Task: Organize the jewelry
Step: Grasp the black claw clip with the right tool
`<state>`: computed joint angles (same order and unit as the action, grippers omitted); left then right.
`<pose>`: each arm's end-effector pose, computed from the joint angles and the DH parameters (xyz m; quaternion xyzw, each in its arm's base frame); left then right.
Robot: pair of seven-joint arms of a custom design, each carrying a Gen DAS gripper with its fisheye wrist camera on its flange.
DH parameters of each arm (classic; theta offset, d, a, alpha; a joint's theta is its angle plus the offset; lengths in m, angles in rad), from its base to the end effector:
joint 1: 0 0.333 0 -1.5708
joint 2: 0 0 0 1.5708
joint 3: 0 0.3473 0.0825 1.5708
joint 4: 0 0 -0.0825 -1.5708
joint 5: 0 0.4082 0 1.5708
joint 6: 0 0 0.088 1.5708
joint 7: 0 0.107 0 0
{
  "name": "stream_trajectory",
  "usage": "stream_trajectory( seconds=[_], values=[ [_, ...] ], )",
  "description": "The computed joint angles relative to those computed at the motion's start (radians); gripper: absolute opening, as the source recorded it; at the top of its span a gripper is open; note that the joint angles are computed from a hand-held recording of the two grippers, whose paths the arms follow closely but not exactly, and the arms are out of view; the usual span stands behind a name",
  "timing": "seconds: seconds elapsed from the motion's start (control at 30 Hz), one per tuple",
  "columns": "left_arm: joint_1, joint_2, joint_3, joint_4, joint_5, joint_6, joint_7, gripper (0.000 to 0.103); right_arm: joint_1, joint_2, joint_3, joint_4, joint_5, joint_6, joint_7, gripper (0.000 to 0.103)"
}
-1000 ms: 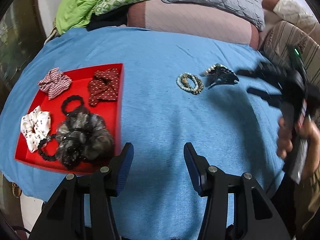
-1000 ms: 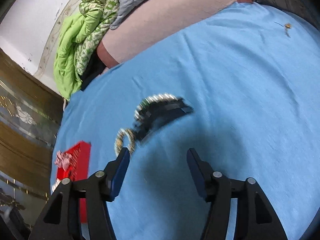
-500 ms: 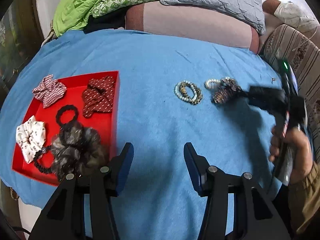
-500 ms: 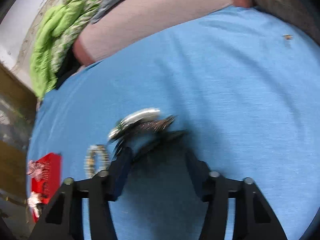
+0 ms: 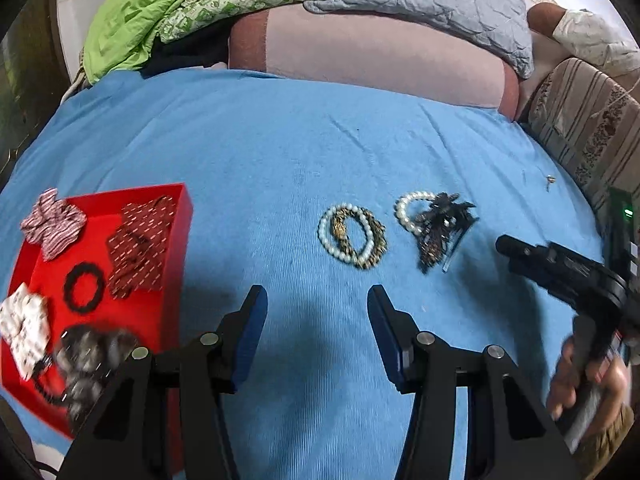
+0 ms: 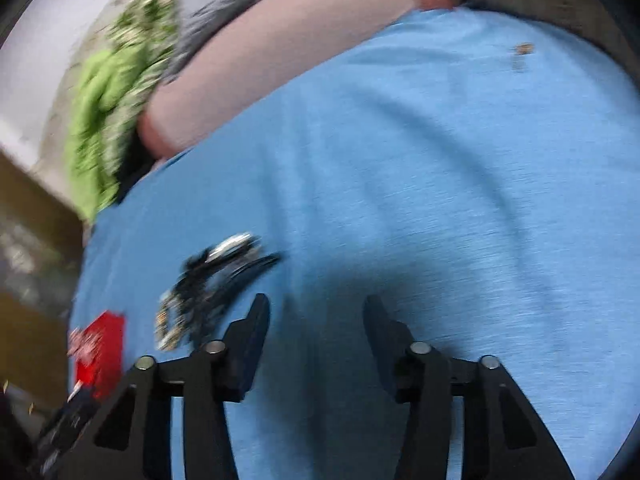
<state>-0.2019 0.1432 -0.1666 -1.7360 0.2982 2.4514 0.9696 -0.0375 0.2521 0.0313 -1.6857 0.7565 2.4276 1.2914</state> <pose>0.6337 -0.2372 0.5786 -0.6961 0.6511 -0.2351 0.1903 0.7054 -0.0041 0.5273 -0.5884 0.7140 0.0033 0.3794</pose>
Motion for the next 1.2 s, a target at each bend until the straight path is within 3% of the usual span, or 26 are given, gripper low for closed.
stream_trajectory(
  seconds=[0.07, 0.17, 0.23, 0.4, 0.47, 0.6, 0.7, 0.9, 1.2],
  values=[
    [0.001, 0.046, 0.004, 0.042, -0.004, -0.007, 0.004, 0.051, -0.015, 0.012, 0.025, 0.016, 0.078, -0.033, -0.071, 0.064],
    [0.006, 0.115, 0.008, 0.107, -0.04, -0.004, 0.03, 0.05, 0.0, 0.014, 0.035, 0.015, 0.111, -0.013, -0.109, 0.07],
    [0.01, 0.162, 0.011, 0.151, -0.072, 0.0, 0.039, 0.045, 0.005, 0.024, 0.039, 0.028, 0.131, -0.02, -0.116, 0.07],
    [0.017, 0.249, 0.013, 0.247, -0.146, -0.043, 0.088, 0.01, 0.028, 0.064, 0.041, 0.076, 0.111, -0.001, -0.102, 0.07],
    [0.006, 0.256, 0.026, 0.245, -0.136, -0.027, 0.074, 0.007, 0.033, 0.08, 0.042, 0.091, 0.08, -0.003, -0.092, 0.07],
    [-0.025, 0.264, 0.047, 0.255, -0.075, -0.029, 0.049, 0.006, 0.015, 0.108, 0.06, 0.115, 0.092, -0.024, -0.113, 0.058],
    [-0.03, 0.268, 0.047, 0.268, -0.058, -0.044, 0.056, 0.005, 0.014, 0.112, 0.063, 0.123, 0.076, -0.035, -0.118, 0.037],
    [-0.006, 0.194, 0.034, 0.187, -0.092, 0.004, 0.058, 0.005, 0.01, 0.079, 0.055, 0.092, 0.073, -0.004, -0.111, 0.019],
    [0.026, 0.024, 0.002, 0.013, -0.166, 0.098, 0.106, 0.005, 0.001, -0.002, 0.04, 0.009, 0.149, 0.012, -0.144, 0.013]
  ],
)
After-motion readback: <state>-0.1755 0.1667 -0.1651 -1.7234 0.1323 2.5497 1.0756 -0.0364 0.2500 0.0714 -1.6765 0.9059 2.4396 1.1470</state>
